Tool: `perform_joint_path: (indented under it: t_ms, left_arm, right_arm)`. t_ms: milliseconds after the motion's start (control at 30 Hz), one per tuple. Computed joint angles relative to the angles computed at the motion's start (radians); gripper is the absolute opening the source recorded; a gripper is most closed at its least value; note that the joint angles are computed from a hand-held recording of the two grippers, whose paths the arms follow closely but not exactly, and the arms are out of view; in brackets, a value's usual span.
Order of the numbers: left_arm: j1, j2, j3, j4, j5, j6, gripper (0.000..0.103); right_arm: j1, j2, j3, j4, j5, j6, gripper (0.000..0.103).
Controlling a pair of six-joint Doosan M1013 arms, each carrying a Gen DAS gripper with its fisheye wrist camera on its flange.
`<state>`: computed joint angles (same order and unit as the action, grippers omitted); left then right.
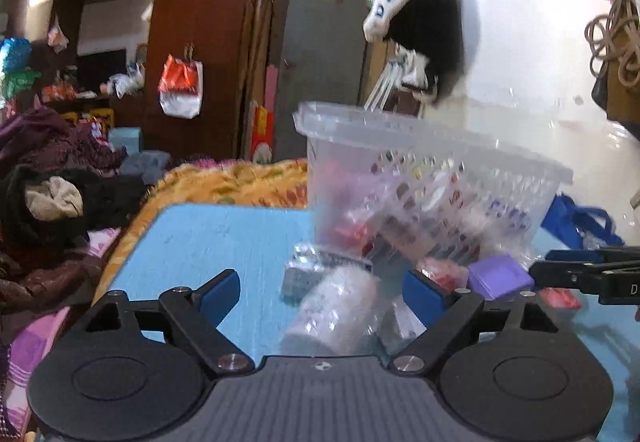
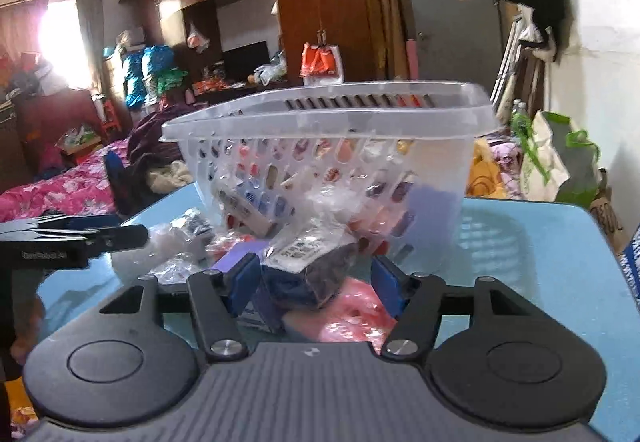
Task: Organize objects
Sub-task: 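Grasp the white cup with the left tool while the right tool grasps the clear printed packet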
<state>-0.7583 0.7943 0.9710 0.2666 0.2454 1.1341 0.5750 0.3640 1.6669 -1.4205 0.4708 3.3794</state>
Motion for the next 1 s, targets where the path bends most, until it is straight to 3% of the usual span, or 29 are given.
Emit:
perform_joint_path:
  t_ms: [67, 200, 267, 367, 500, 600, 733, 767, 800, 900, 1000]
  left_arm:
    - [0.003, 0.002, -0.002, -0.067, 0.008, 0.070, 0.088]
    - [0.004, -0.002, 0.011, -0.090, -0.004, 0.085, 0.088]
    - [0.002, -0.001, 0.006, -0.066, 0.009, 0.069, 0.088]
    - [-0.002, 0.008, -0.017, -0.106, 0.052, 0.144, 0.084]
    - [-0.012, 0.007, -0.018, 0.015, 0.067, 0.055, 0.071]
    - [-0.011, 0.002, -0.007, 0.021, 0.055, 0.038, 0.068]
    - [-0.017, -0.013, 0.018, 0.158, 0.054, -0.089, 0.063]
    - [-0.019, -0.019, 0.027, 0.207, 0.055, -0.132, 0.053]
    - [-0.020, -0.023, 0.034, 0.226, 0.065, -0.148, 0.051]
    - [-0.016, -0.028, 0.039, 0.204, 0.067, -0.149, 0.051]
    - [-0.010, -0.007, -0.009, 0.037, 0.132, 0.016, 0.056]
  right_arm:
    - [-0.003, 0.004, -0.006, 0.054, -0.008, -0.042, 0.056]
    - [0.005, 0.000, 0.001, 0.032, 0.019, -0.017, 0.056]
    - [0.011, 0.011, -0.017, 0.050, 0.035, -0.059, 0.057]
    - [0.013, 0.032, -0.048, 0.083, 0.056, -0.110, 0.067]
    - [0.009, 0.042, -0.064, 0.120, 0.059, -0.143, 0.064]
    - [0.015, 0.032, -0.045, 0.072, 0.058, -0.112, 0.054]
    - [0.035, 0.022, -0.030, 0.029, 0.109, -0.082, 0.042]
    - [0.036, 0.016, -0.021, 0.014, 0.108, -0.062, 0.041]
    - [0.038, 0.011, -0.014, 0.000, 0.109, -0.045, 0.040]
    - [0.041, 0.000, 0.006, -0.020, 0.112, -0.018, 0.039]
    - [0.041, -0.008, 0.020, -0.038, 0.113, 0.014, 0.038]
